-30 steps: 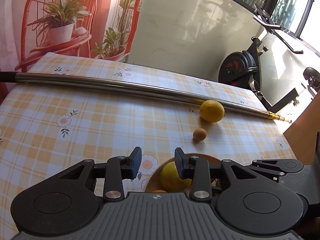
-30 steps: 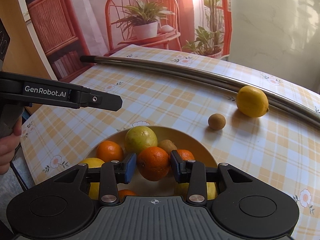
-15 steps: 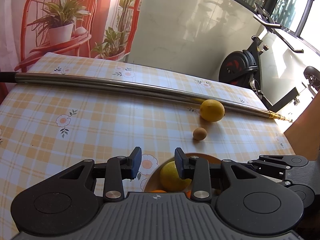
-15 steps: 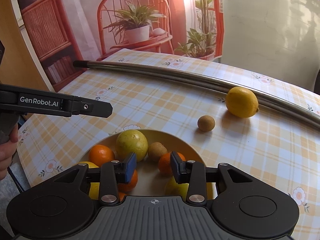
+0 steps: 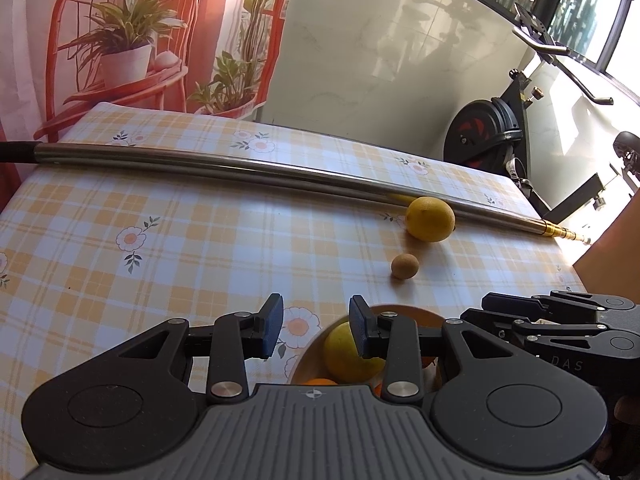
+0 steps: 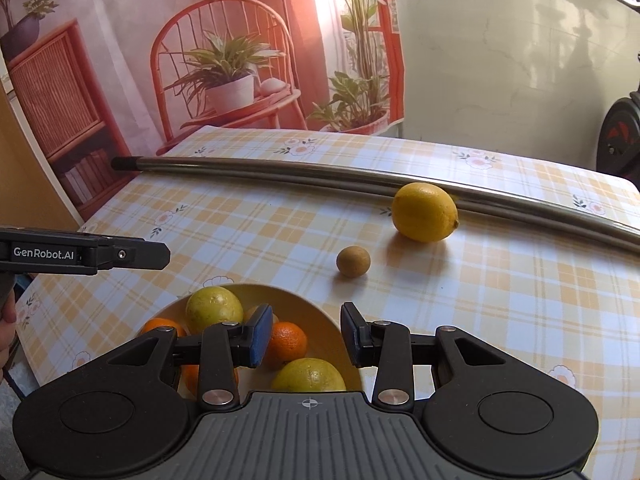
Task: Organize fruits
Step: 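Release the kiwi into the plate with the left tool while the right tool releases the orange, then grasp the second brown kiwi with the left tool while the right tool approaches the yellow lemon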
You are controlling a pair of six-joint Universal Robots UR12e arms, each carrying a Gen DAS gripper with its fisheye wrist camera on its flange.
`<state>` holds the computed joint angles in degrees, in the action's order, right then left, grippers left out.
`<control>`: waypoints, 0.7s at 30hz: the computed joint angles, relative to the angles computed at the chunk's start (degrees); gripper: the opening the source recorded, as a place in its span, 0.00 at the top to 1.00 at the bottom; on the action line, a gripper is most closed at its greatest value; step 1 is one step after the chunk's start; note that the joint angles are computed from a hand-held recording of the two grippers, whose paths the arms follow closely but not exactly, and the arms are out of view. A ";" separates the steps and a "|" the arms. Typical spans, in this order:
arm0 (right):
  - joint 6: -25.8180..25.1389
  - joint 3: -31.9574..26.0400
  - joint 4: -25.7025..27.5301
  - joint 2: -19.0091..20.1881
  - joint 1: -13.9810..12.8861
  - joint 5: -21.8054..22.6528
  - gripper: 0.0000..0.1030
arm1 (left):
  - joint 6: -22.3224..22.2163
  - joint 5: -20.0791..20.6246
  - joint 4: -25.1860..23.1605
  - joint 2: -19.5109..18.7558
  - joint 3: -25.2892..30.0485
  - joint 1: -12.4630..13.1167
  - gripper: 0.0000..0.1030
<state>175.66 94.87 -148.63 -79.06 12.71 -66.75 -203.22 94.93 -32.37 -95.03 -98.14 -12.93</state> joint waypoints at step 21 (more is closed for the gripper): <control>4.36 -0.82 -6.15 1.01 -2.64 -3.03 0.66 | 3.11 3.46 0.65 -1.22 3.24 0.01 0.63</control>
